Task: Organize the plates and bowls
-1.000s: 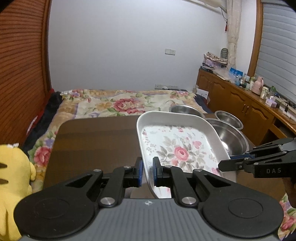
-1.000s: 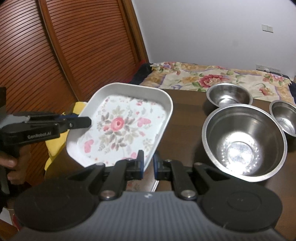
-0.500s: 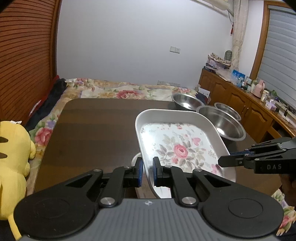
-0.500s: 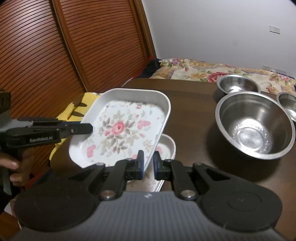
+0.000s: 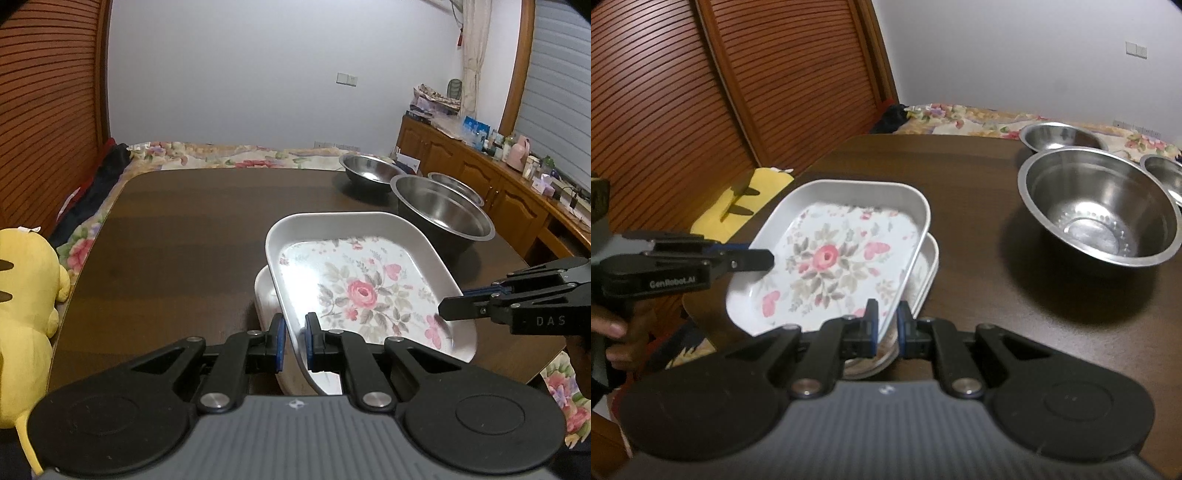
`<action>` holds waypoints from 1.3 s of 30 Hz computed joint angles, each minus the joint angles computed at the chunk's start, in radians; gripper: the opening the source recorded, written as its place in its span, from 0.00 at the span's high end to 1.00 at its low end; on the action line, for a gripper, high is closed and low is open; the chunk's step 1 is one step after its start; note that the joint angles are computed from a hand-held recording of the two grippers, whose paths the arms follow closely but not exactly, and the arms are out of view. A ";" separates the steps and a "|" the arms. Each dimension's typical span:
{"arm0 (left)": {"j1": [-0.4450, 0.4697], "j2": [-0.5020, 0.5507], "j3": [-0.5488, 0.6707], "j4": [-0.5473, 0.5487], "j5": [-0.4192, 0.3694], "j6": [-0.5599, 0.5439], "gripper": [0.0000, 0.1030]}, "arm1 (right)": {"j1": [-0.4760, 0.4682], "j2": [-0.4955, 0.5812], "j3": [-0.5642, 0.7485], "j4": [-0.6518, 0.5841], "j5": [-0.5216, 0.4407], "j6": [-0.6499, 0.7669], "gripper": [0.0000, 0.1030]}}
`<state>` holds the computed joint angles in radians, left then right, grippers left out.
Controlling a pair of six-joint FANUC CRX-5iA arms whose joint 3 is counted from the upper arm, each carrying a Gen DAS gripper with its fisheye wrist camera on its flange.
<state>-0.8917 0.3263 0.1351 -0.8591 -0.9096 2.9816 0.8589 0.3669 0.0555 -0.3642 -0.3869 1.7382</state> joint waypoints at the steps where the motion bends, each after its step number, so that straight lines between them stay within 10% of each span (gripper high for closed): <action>1: 0.001 0.001 -0.001 0.001 0.000 0.000 0.88 | 0.003 -0.001 -0.007 0.010 0.008 -0.005 0.89; 39: -0.014 0.076 0.056 -0.027 -0.088 -0.045 0.88 | 0.058 0.001 -0.126 0.192 0.217 -0.199 0.84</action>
